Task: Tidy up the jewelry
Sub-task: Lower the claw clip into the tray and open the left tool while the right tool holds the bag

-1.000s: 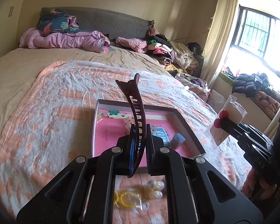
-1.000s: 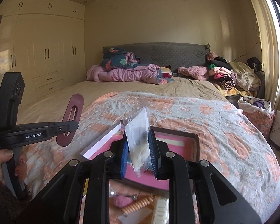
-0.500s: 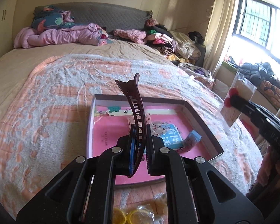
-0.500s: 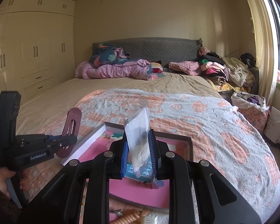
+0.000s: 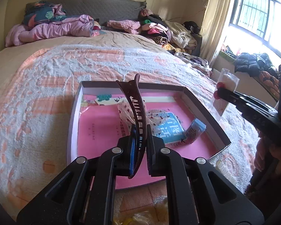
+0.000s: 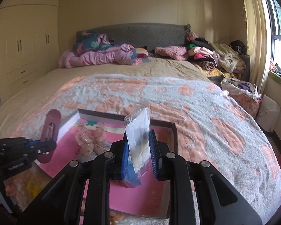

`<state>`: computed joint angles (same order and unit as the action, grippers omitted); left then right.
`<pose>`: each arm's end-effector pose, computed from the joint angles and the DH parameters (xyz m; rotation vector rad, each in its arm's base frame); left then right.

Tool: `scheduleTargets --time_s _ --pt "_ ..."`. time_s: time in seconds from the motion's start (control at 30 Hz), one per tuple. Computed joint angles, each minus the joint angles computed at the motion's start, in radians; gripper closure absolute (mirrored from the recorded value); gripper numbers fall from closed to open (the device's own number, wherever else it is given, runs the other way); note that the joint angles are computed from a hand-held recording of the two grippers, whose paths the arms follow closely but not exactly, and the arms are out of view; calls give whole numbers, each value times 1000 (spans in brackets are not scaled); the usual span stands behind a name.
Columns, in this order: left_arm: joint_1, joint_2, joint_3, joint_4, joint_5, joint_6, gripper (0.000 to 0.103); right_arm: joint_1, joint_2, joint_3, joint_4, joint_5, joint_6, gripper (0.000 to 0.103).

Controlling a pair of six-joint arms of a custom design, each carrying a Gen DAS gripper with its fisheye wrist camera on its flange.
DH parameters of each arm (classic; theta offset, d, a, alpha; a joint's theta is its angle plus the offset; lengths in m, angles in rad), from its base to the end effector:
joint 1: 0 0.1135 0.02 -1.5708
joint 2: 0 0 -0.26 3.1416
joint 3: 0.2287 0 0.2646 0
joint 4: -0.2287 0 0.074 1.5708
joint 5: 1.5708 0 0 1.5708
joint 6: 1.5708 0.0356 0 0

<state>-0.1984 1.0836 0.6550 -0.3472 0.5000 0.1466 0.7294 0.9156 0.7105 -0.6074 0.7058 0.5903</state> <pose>0.2248 -0.0626 0.2170 0.6358 2.2169 -0.6103 0.1612 0.1132 0.2525 0.1642 2.1517 -0.0999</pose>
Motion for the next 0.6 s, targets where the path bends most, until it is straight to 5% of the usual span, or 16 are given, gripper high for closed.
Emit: scheduleTargets --time_s 0.43,0.6 --pt "17 28 -13 14 -17 3 96 -110 88 -73 93 -128 -5 83" --pt "44 6 -25 4 -9 8 82 -119 106 -78 108 -151 5 83"
